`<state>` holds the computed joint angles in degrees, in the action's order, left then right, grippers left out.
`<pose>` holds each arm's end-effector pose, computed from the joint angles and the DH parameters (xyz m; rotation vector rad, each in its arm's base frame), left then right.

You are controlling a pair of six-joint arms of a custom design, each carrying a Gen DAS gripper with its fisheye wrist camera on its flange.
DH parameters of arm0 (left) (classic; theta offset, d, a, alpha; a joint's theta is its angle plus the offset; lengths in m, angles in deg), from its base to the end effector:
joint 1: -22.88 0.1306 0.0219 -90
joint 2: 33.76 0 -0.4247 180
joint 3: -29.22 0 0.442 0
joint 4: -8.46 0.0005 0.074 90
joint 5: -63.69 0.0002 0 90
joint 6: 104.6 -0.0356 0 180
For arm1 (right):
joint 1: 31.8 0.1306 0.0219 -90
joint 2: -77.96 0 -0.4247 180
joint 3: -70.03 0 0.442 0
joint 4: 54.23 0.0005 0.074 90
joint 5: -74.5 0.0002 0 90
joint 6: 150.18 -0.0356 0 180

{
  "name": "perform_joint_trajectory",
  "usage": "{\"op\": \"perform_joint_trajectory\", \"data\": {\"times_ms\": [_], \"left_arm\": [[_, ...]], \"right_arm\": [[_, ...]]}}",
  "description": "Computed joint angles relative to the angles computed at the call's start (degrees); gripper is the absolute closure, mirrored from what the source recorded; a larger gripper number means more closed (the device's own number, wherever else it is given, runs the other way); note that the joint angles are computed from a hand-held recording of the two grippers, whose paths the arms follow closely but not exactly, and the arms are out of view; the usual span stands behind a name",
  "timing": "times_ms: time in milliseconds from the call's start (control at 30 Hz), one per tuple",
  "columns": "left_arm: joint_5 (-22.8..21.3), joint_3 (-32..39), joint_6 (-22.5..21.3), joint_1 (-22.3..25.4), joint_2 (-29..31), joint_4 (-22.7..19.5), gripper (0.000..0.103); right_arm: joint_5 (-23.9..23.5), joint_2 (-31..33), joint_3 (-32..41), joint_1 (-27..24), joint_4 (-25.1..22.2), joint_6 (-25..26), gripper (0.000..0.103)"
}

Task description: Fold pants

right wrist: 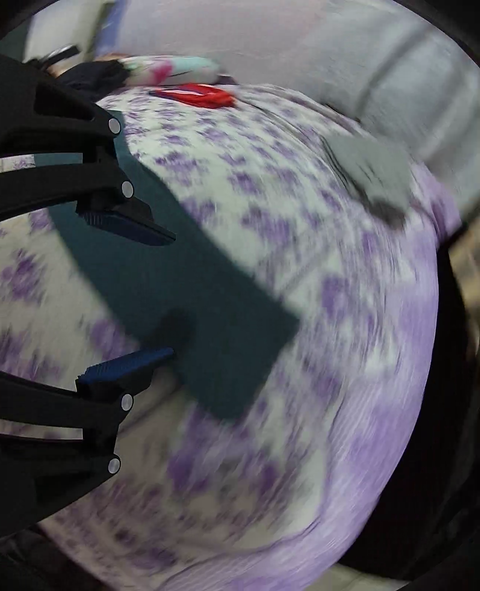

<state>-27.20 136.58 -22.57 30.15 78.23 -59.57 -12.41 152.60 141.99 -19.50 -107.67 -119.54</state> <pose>0.6487 0.0828 0.3840 0.0140 2.8426 0.0794 0.4029 0.0854 0.4284 1.0584 2.3771 0.4070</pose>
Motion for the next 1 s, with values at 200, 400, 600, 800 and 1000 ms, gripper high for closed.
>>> {"op": "perform_joint_trajectory", "data": {"times_ms": [200,400,600,800,1000], "left_arm": [[-4.27,-3.95,1.13,-2.02,1.34,-2.57,0.004],[-6.51,-3.45,3.68,-2.48,2.78,-2.05,0.004],[-8.53,-2.32,6.39,-2.09,3.4,-2.23,0.004],[-8.32,-5.56,4.17,-2.72,-1.58,0.35,0.004],[-5.27,-6.67,2.65,-4.45,-2.43,-0.25,0.004]], "right_arm": [[-2.82,1.52,-5.63,-1.53,10.44,-6.44,0.044],[-5.83,2.16,-6.0,-5.91,14.98,-8.62,0.094],[-4.2,0.92,-6.39,-7.34,12.26,-7.14,0.089],[-4.97,-0.69,-8.11,-7.44,15.89,-8.97,0.047],[-2.55,3.32,-4.98,-5.91,14.71,-7.51,0.097]]}}
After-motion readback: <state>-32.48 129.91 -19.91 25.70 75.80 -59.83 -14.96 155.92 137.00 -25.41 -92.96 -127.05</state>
